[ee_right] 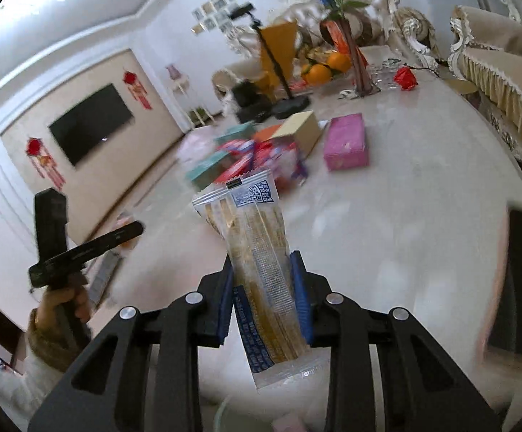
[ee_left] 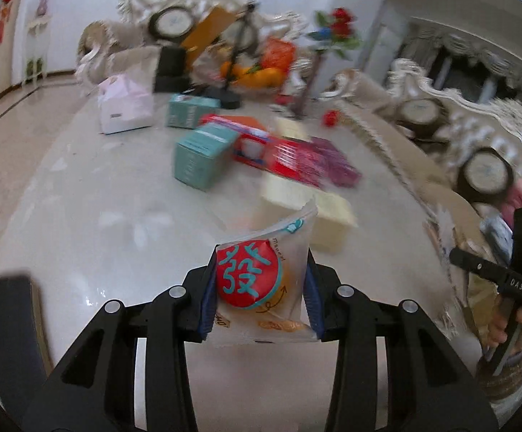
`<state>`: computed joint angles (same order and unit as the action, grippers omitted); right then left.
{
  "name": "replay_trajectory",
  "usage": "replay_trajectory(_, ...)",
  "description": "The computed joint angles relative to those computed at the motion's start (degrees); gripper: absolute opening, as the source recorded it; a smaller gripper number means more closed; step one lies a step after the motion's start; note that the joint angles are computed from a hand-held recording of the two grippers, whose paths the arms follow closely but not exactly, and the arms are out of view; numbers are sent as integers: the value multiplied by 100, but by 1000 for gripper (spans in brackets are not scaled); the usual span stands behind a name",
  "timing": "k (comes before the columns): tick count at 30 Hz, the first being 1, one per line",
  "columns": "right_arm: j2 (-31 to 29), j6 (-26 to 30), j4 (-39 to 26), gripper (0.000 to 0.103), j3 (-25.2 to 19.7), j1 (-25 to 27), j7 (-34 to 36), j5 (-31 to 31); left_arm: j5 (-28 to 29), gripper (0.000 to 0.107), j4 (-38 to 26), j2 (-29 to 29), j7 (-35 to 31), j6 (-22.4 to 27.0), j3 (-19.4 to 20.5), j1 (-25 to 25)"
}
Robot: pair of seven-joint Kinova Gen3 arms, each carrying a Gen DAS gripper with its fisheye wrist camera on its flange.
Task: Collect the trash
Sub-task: 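Grasp the orange-red round snack with the left tool while the right tool grasps the long wrapped bread, then carry the snack and bread over the wastebasket and open both tools to drop them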
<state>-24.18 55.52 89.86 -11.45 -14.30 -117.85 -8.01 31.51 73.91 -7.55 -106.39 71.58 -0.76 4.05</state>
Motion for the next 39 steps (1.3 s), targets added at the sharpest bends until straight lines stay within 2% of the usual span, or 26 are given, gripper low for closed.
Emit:
replay_trajectory(4, -575, 213, 546, 28, -238, -90, -588, -478, 65, 40, 641, -806, 16, 507, -121, 179)
replay_trajectory(7, -583, 531, 745, 28, -305, -332, -792, -817, 35, 40, 1154, -1241, 233, 890, -45, 433)
replay_trajectory(9, -509, 808, 790, 28, -460, -363, -913, -819, 3, 40, 1469, -1320, 317, 985, 64, 597)
replay_trajectory(13, -247, 998, 1077, 28, -527, -425, -1102, -864, -69, 40, 2130, -1089, 365, 939, 421, 867)
replay_trajectory(17, 133, 981, 1386, 28, -558, -524, -1176, -758, -466, 40, 2558, -683, 612, 729, 836, 985)
replay_trajectory(20, 597, 1109, 1415, 28, -860, -575, -1336, -366, -729, 40, 2740, -457, 860, 545, 1029, 1084)
replay_trajectory(24, 981, 1221, 1377, 28, -927, -881, -1614, -101, -968, 40, 2878, -271, 973, 279, 1250, 1340)
replay_trajectory(26, 1061, 1104, 1410, 28, -957, -1044, -1765, -23, -1053, 41, 2953, -177, 977, 216, 1282, 1451)
replay_trajectory(27, 1153, 1026, 1396, 28, -939, -1122, -1768, 6, -1099, 48, 2993, -156, 1025, 220, 1263, 1506)
replay_trajectory(28, 1209, 933, 1416, 28, -888, -1204, -1717, -9, -1176, 70, 2926, -81, 1166, 207, 1351, 1522)
replay_trajectory(29, 1304, 912, 1403, 29, -860, -1296, -1731, 39, -1335, 79, 2920, -66, 1299, 175, 1396, 1554)
replay_trajectory(30, 1439, 984, 1338, 33, -938, -1330, -1839, 180, -1495, 83, 2926, -91, 1426, 132, 1435, 1585)
replay_trajectory(31, 1558, 1148, 1244, 44, -962, -1439, -2039, 390, -1582, 83, 2921, -115, 1510, 129, 1456, 1624)
replay_trajectory(33, 1667, 1336, 1166, 59, -1062, -1468, -2430, 676, -1703, 83, 2950, -147, 1587, 107, 1424, 1653)
replay_trajectory(35, 1509, 1240, 1235, 60, -916, -1594, -2593, 640, -1601, 83, 3013, -247, 1506, 82, 1295, 1641)
replay_trajectory(39, 1211, 1405, 1193, 60, -1032, -1669, -2941, 940, -1623, 83, 2955, -549, 1444, 196, 1205, 1609)
